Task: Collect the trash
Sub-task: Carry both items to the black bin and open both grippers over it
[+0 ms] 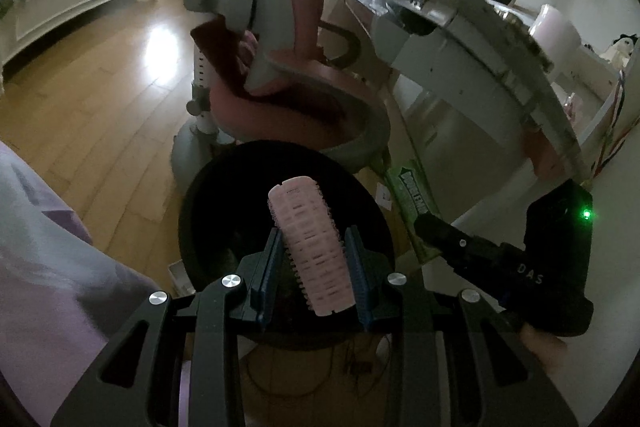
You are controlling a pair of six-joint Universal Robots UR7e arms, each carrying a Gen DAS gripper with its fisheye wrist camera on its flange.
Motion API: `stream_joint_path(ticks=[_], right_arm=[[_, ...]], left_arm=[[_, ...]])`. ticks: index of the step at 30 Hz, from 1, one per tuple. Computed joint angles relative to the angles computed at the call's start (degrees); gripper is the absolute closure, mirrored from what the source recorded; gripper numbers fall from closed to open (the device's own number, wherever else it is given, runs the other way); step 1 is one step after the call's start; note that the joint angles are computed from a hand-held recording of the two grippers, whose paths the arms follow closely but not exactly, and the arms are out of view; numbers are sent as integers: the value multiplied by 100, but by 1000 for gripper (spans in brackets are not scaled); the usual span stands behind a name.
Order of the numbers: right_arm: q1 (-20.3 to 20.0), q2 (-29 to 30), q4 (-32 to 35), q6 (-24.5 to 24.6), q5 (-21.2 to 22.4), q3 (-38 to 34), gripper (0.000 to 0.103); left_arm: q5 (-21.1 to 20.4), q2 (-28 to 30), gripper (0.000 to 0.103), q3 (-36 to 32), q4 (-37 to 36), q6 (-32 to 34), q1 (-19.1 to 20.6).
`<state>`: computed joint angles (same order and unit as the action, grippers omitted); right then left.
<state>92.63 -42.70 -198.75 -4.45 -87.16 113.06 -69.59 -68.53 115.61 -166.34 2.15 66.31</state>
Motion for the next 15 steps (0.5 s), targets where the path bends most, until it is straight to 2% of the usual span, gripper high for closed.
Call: stream_joint_path(ticks=[9,11,12,13,15], right_arm=[[3,-20,67,131,-105,-21,81],[52,-70,77,193,-210,27,81],[67,-85,107,218,-291,19,80],[74,-100,121,227,-320,19,75],[84,-119,34,249,-341,60,61]], left_arm=[[34,274,67,-185,68,-31,-44],[34,294,52,-217,91,-42,-54],[70,281,32,-177,-17,-39,-74],[104,264,19,-127,-140,-29,-93],[196,180,17,-3,-353,5,-131]])
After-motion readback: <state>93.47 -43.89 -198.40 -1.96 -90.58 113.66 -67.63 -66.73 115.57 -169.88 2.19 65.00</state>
